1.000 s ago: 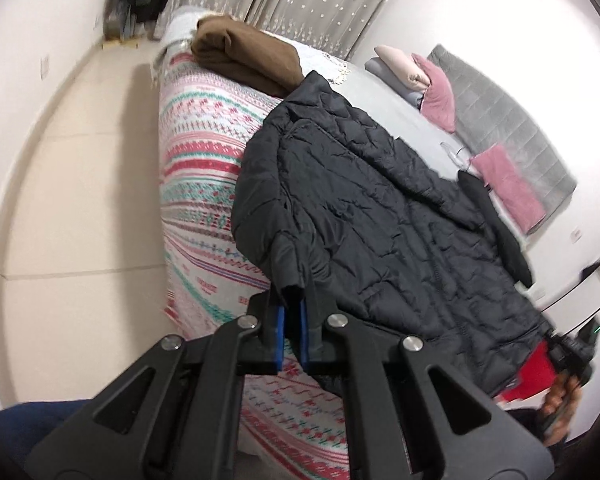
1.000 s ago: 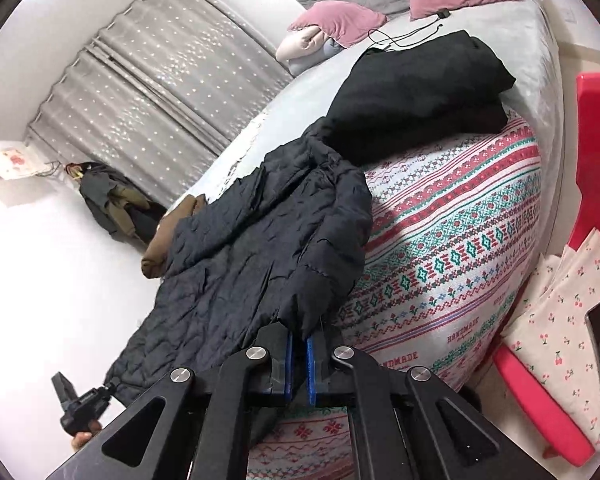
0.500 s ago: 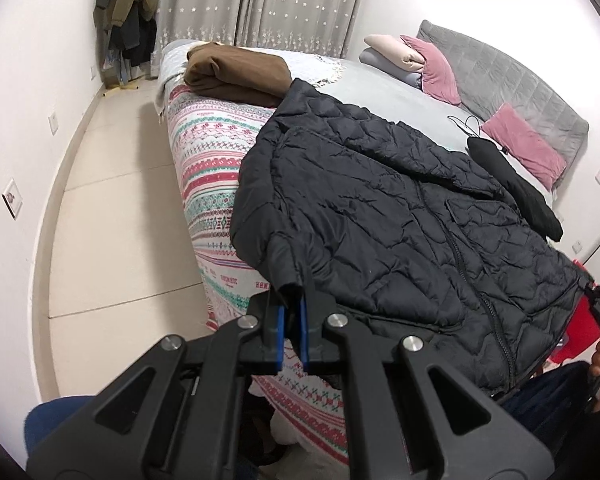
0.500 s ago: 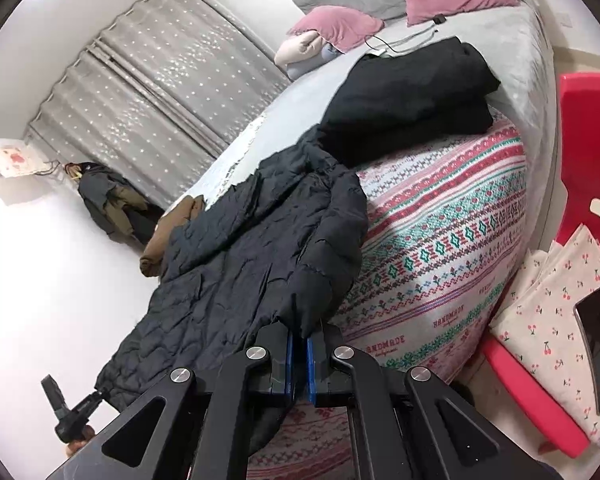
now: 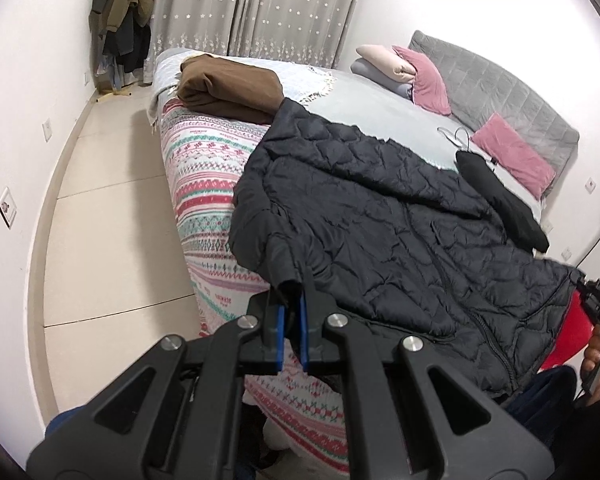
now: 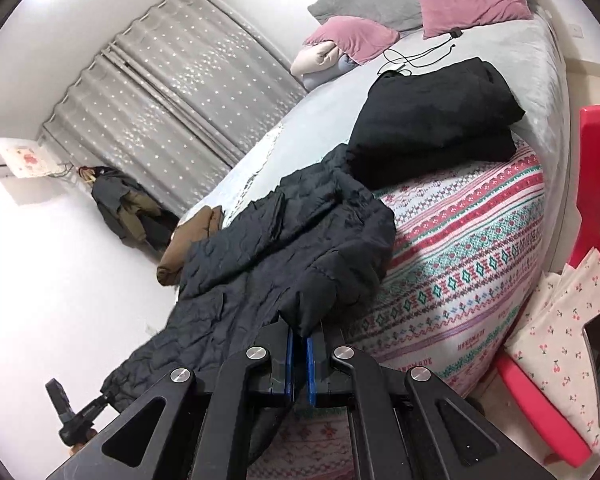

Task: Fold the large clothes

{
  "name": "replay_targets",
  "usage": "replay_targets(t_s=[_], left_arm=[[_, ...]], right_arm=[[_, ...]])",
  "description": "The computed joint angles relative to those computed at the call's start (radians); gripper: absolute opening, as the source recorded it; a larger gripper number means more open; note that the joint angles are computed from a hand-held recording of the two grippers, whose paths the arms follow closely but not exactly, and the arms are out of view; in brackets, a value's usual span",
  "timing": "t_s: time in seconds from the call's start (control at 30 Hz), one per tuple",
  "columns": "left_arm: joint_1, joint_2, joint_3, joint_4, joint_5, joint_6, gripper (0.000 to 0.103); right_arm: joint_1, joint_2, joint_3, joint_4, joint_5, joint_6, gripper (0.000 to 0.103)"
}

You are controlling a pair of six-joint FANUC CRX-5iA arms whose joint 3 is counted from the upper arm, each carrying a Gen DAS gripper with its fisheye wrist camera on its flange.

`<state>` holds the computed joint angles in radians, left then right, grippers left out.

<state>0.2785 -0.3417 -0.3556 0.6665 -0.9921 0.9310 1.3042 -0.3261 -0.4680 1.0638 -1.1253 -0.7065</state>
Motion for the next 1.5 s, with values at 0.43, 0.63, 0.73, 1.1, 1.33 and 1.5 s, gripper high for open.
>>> replay_targets(t_s=[0.43,0.63,0.73,1.1,1.33,1.5], left_arm=[[-0.032,0.083,0.059,0.056,0.050,0.069,0.007],[-0.055,0.136,0.119,0.048,0.060,0.117,0.007],[-0.065,0.162,0.155,0.052,0.067,0.137,0.007],[-0.163,0.352,0.422,-0.064,0.088,0.306,0.006],[-0.256,0.575,0.773,-0.306,0.053,0.521,0.006],[-0.324,0.776,1.072,-0.468,-0.043,0.632,0.006]], right_arm=[[-0.131,0.008,0.004,0.069,0.130,-0.021,0.004],[-0.197,0.002,-0.012,0.103,0.212,-0.061,0.004],[-0.237,0.013,0.008,0.111,0.245,-0.041,0.004],[-0.405,0.095,0.126,0.057,0.380,0.087,0.004],[-0.539,0.232,0.337,-0.145,0.415,0.347,0.004],[-0.632,0.370,0.530,-0.316,0.371,0.529,0.004]])
